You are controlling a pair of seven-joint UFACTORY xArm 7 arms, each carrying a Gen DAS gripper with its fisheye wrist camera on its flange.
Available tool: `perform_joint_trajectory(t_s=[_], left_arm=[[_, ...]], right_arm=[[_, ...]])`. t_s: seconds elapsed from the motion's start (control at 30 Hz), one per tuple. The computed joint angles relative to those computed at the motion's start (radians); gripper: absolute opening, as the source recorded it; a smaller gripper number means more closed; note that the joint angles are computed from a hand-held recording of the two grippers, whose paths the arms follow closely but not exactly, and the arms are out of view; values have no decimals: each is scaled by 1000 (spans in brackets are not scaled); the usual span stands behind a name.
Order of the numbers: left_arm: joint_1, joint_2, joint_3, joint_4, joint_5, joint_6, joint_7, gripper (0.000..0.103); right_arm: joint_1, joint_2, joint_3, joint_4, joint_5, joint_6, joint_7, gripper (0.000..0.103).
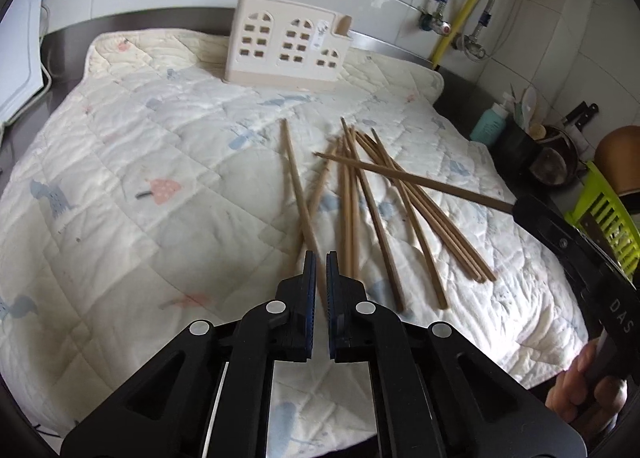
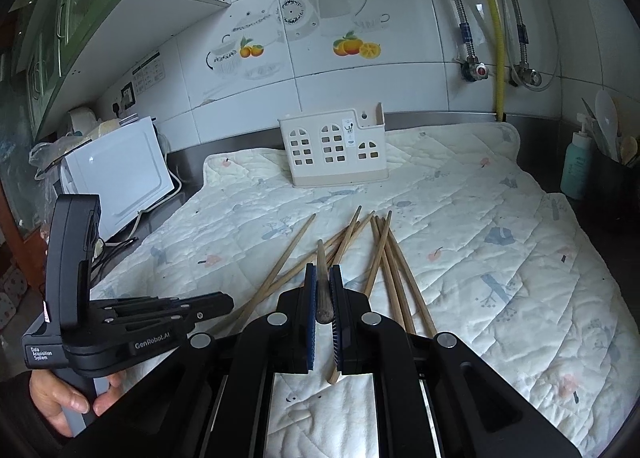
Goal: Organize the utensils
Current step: 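Close the left tool on a wooden chopstick while the right tool grasps another, then lift the left tool's chopstick upright while the right tool lifts its chopstick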
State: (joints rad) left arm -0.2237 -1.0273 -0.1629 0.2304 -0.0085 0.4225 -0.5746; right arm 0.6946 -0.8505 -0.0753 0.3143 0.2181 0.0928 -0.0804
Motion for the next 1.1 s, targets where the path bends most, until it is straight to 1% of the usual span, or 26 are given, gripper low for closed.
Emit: perform_joint_trajectory(t_s=[0.07,0.13,0.23,0.33,0.5,0.57,0.63,0.7,0.77,0.93,1.1], left_arm=[[-1,14,-21,0,4,-1,-12,12],[-6,24,-25,-3,2,-9,-25,13],[13,42,-41,0,15,-13,-49,13],[19,66,-34,3,19,-24,-62,13],[7,104,-10,4,9,-51,-65,13],[24,119,-25,9,17,-55,-78,13],[20,136,-12,10,13,-62,-76,12],[24,138,-14,5,17,-75,-77,11],[36,136,-33,10,34,-63,-80,7],[46,77,-46,12,71,-43,-63,7],[23,8,-21,16,89,-14,4,6]], right_arm=[[-2,-4,6,-2,-1,4,5,6],[-3,-8,8,-6,-2,9,6,6],[1,-9,0,-7,0,13,3,6],[6,-9,-10,-7,4,13,-3,6],[8,-1,-10,-6,9,8,-4,7],[11,5,-15,-4,11,6,-6,7],[12,9,-16,-3,12,3,-7,7],[14,11,-18,-3,13,1,-8,7],[10,10,-15,-2,13,4,-7,7],[-8,2,-4,7,3,6,-8,6],[-22,4,0,41,-1,33,-14,6]])
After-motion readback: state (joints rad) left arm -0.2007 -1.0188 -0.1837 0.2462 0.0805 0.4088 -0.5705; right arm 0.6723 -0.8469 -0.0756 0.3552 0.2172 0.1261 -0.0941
